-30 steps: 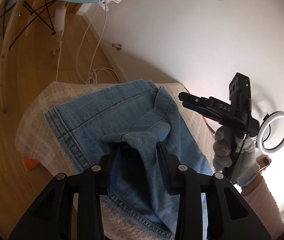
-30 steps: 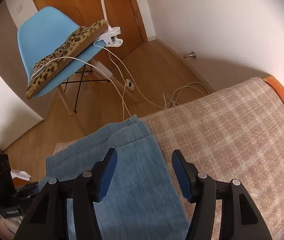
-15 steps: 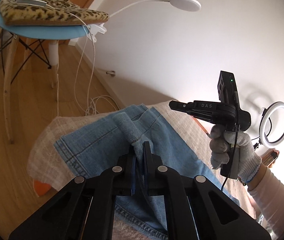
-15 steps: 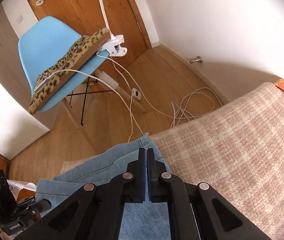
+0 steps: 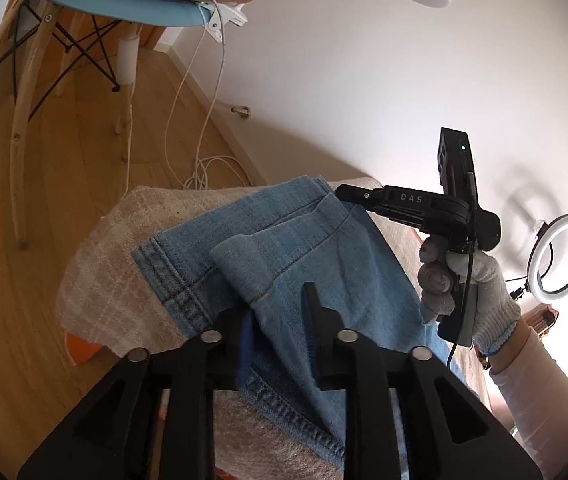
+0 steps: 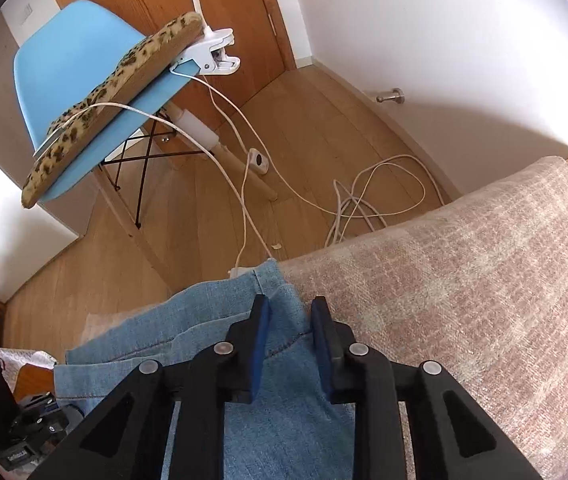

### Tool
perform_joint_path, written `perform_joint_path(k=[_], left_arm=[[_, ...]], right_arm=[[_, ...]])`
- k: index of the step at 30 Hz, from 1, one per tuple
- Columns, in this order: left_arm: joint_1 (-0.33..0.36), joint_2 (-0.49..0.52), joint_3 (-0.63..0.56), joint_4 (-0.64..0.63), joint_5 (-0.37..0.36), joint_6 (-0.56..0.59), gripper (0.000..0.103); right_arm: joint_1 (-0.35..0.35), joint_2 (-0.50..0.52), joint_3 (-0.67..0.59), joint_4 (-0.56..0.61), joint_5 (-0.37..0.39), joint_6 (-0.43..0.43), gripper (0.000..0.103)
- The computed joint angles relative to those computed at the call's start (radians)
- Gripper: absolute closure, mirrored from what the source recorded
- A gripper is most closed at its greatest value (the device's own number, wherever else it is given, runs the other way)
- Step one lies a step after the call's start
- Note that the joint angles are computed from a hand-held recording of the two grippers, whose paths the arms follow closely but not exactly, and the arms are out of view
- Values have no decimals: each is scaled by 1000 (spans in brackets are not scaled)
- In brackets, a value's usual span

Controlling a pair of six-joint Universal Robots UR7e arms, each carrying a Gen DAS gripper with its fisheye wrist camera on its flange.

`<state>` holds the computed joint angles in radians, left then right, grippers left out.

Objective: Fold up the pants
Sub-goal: 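Lay the leg down on the other leg and open both tools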

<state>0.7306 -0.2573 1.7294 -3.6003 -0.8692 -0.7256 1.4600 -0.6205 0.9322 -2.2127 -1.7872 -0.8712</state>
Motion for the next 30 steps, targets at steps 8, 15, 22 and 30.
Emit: perform_joint_path(k=[8, 15, 22, 30], left_arm=[[-19, 29, -47, -21, 97, 81, 98], [-31, 5, -5, -67, 161, 91, 98], [-3, 10, -4, -14, 148, 69, 98], [-6, 10, -22, 68, 190, 69, 94]], right_arm=[[14, -83, 138, -165, 24, -67, 100], [46, -87, 146, -195, 57, -79, 101], [55, -9, 109, -241, 0, -64, 102], [35, -5, 80, -210, 2, -18, 83]])
